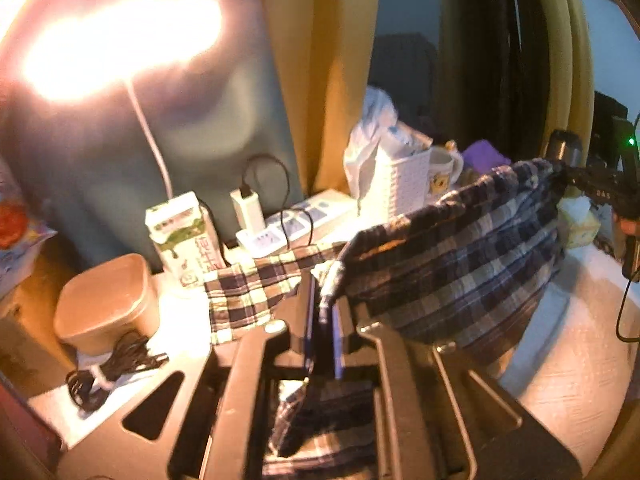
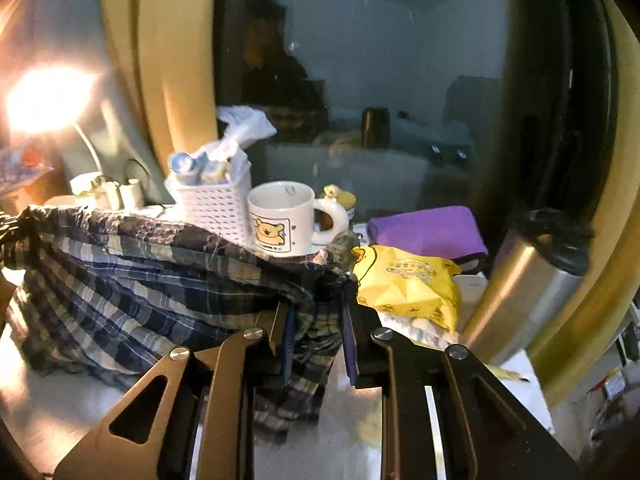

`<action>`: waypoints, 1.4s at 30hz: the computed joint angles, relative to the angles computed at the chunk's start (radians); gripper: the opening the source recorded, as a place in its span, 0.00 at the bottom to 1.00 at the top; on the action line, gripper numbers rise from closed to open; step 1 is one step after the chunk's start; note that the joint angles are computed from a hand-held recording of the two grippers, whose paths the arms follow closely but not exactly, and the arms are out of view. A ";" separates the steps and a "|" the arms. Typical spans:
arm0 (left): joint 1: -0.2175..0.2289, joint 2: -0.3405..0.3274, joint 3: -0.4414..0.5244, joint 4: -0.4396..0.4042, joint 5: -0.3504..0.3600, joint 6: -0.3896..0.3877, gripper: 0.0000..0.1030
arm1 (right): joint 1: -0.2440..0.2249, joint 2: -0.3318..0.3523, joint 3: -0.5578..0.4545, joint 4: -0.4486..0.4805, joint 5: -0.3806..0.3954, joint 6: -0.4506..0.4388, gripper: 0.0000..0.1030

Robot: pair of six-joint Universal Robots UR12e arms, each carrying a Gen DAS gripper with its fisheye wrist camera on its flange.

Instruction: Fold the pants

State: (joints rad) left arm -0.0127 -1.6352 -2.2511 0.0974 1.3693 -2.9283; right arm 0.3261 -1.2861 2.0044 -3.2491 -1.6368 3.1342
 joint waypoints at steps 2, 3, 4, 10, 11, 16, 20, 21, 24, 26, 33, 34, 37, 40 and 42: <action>0.011 -0.029 0.023 -0.014 -0.010 -0.003 0.10 | 0.002 0.031 -0.032 0.027 -0.006 -0.002 0.21; 0.018 -0.047 0.039 -0.029 -0.020 -0.007 0.11 | 0.003 0.045 -0.048 0.042 -0.013 -0.004 0.21; 0.020 -0.063 0.054 -0.045 -0.017 -0.010 0.11 | 0.006 0.063 -0.066 0.058 -0.021 -0.006 0.21; 0.019 -0.138 0.117 -0.046 0.087 -0.033 0.14 | 0.012 0.126 -0.139 0.131 -0.061 0.007 0.20; 0.024 -0.140 0.119 -0.047 0.091 -0.044 0.14 | 0.012 0.135 -0.151 0.149 -0.065 0.012 0.20; 0.056 -0.115 0.094 -0.060 0.108 -0.094 0.19 | 0.029 0.152 -0.178 0.196 -0.099 -0.046 0.22; 0.089 -0.086 0.048 -0.053 0.037 -0.119 0.46 | 0.040 0.162 -0.191 0.218 -0.123 -0.060 0.55; 0.099 -0.083 0.040 -0.061 0.014 -0.125 0.52 | 0.042 0.160 -0.188 0.212 -0.131 -0.053 0.61; 0.099 -0.087 0.044 -0.125 0.016 -0.103 0.62 | 0.044 0.141 -0.173 0.202 -0.125 -0.047 0.63; 0.087 -0.102 0.053 -0.158 0.062 -0.100 0.62 | 0.048 0.130 -0.163 0.197 -0.122 -0.048 0.63; 0.065 -0.041 0.016 -0.166 0.069 -0.131 0.62 | 0.052 0.070 -0.091 0.213 -0.062 -0.016 0.63; 0.060 -0.023 0.003 -0.163 0.056 -0.132 0.62 | 0.052 0.061 -0.076 0.212 -0.053 -0.008 0.63; 0.041 0.039 -0.047 -0.172 -0.007 -0.118 0.62 | 0.053 0.034 -0.045 0.217 -0.035 0.019 0.63; 0.010 0.098 -0.103 -0.197 -0.071 -0.122 0.62 | 0.054 0.013 -0.018 0.214 -0.040 0.038 0.63; -0.022 0.119 -0.133 -0.210 -0.102 -0.132 0.62 | 0.053 0.002 -0.003 0.220 -0.049 0.044 0.63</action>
State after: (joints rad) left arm -0.0349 -1.5160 -2.3840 -0.1125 1.2671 -3.0600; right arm 0.3792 -1.2838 2.0018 -3.0288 -1.6859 3.1780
